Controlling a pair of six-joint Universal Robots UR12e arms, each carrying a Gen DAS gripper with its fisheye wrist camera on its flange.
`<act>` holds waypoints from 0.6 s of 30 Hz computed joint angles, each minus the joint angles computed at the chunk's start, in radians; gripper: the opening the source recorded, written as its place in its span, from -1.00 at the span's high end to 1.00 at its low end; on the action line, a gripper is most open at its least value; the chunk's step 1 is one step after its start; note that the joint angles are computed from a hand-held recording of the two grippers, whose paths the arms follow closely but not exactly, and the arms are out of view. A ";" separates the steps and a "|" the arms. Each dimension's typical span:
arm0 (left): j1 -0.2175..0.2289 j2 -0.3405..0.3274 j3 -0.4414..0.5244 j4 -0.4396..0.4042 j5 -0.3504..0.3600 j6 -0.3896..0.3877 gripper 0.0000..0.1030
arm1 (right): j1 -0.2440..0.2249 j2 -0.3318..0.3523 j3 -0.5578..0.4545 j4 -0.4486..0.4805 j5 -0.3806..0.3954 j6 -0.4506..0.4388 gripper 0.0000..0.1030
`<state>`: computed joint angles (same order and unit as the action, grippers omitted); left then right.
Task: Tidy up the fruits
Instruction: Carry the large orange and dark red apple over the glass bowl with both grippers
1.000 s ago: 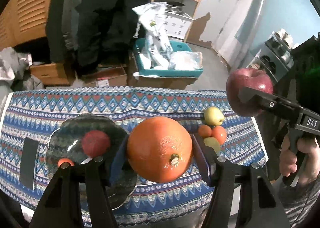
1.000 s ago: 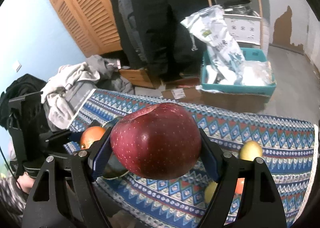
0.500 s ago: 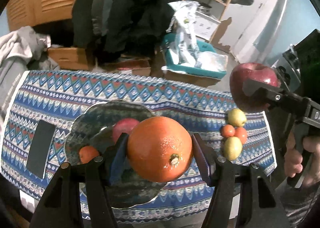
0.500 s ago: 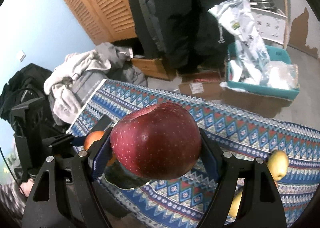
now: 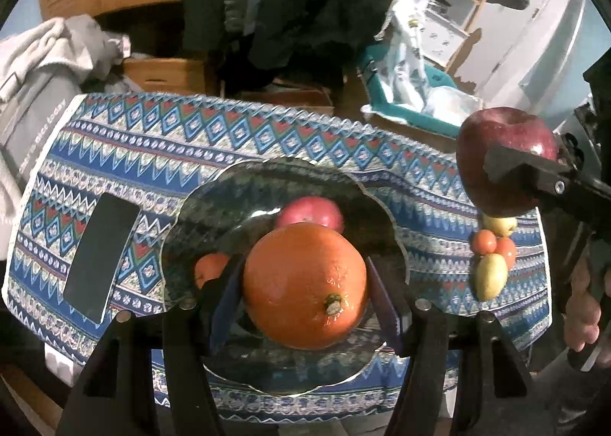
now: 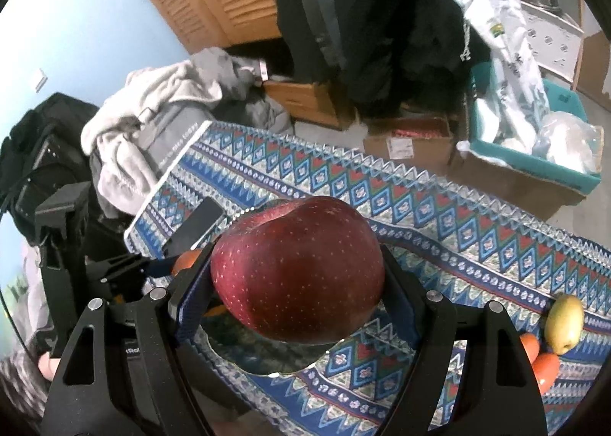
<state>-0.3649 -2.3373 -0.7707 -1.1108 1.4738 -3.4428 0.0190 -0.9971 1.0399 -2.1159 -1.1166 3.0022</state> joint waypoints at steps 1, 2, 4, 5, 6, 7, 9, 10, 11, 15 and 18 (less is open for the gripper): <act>0.002 -0.001 0.000 -0.008 0.002 -0.005 -0.26 | 0.004 0.005 -0.004 0.010 -0.005 -0.005 -0.54; 0.003 -0.003 0.000 -0.016 0.002 -0.010 -0.26 | 0.007 0.009 -0.008 0.019 -0.010 -0.008 -0.54; 0.005 -0.004 -0.004 -0.030 0.001 -0.014 -0.26 | 0.013 0.019 -0.015 0.040 -0.021 -0.019 -0.54; 0.005 -0.007 -0.002 -0.039 0.002 -0.015 -0.26 | 0.016 0.022 -0.018 0.049 -0.027 -0.023 -0.54; 0.005 -0.008 -0.002 -0.049 0.002 -0.014 -0.26 | 0.019 0.027 -0.020 0.057 -0.034 -0.028 -0.54; 0.005 -0.010 -0.002 -0.055 0.003 -0.013 -0.26 | 0.024 0.032 -0.024 0.069 -0.045 -0.035 -0.54; 0.005 -0.014 0.000 -0.072 0.009 -0.011 -0.26 | 0.030 0.039 -0.026 0.081 -0.061 -0.043 -0.54; 0.005 -0.016 0.002 -0.081 0.013 -0.011 -0.26 | 0.033 0.043 -0.028 0.092 -0.070 -0.049 -0.54; 0.005 -0.017 0.002 -0.088 0.016 -0.012 -0.26 | 0.035 0.046 -0.029 0.100 -0.078 -0.055 -0.54; 0.008 -0.017 -0.004 -0.105 0.015 -0.021 -0.26 | 0.046 0.059 -0.029 0.131 -0.113 -0.080 -0.54; 0.005 -0.023 0.003 -0.130 0.021 -0.016 -0.26 | 0.052 0.065 -0.028 0.150 -0.131 -0.092 -0.54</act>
<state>-0.3596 -2.3604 -0.7677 -1.2411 1.4950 -3.4585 0.0705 -0.9318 1.0114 -1.9656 -1.2476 2.9101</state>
